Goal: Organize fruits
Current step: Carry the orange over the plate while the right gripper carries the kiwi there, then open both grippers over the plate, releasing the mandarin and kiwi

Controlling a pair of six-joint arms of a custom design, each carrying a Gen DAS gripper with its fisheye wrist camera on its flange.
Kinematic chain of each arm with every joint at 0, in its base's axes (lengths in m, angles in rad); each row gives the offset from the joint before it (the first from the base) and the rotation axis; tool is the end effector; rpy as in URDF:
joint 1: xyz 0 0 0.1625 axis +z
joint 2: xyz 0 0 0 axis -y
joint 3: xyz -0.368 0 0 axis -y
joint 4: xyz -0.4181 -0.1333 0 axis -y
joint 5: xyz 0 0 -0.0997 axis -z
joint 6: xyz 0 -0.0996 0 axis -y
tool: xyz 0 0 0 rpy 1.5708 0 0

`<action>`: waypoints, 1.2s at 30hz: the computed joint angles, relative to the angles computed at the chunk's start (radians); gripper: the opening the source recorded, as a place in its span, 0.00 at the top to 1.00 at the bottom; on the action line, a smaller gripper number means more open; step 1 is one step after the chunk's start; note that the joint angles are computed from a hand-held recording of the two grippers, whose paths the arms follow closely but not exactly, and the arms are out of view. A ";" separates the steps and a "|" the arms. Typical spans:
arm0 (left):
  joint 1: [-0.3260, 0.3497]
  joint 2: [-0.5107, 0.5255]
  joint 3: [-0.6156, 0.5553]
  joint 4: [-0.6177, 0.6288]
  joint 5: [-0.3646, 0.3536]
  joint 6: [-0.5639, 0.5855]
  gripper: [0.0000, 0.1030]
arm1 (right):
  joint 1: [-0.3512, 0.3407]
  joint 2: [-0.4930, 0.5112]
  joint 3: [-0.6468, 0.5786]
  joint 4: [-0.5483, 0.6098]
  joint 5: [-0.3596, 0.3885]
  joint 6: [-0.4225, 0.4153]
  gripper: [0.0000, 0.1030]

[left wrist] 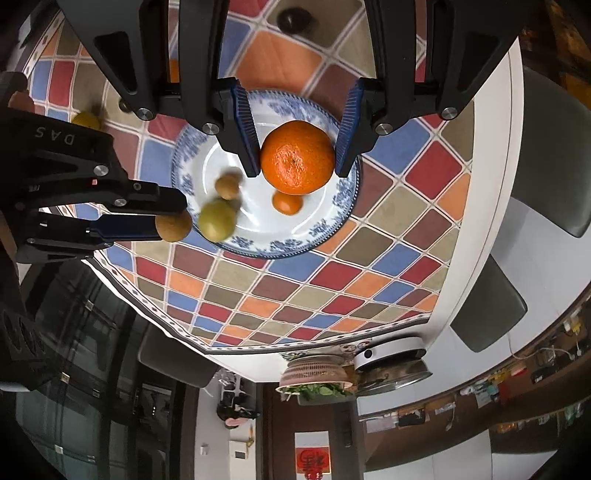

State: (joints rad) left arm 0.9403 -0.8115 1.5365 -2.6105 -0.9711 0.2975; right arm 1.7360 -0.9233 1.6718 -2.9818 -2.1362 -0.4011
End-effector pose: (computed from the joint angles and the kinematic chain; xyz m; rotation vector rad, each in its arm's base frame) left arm -0.2517 -0.6663 0.1048 1.0302 2.3383 -0.5301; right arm 0.1872 -0.6365 0.1665 0.4425 -2.3834 0.7414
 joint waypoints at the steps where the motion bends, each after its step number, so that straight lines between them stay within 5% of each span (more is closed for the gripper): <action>1: 0.005 0.010 -0.014 0.006 0.000 0.001 0.60 | -0.003 0.015 -0.022 0.007 -0.001 -0.003 0.72; 20: 0.085 0.222 -0.298 0.153 -0.002 -0.018 0.60 | -0.064 0.208 -0.319 0.139 -0.019 -0.044 0.72; 36: 0.073 0.200 -0.255 0.101 0.000 0.000 0.52 | -0.071 0.195 -0.299 0.118 -0.009 -0.039 0.67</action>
State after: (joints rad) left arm 1.0135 -0.6114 1.2811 -2.5091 -0.9713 0.2976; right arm 1.6651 -0.7283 1.3728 -2.8639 -2.1448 -0.4401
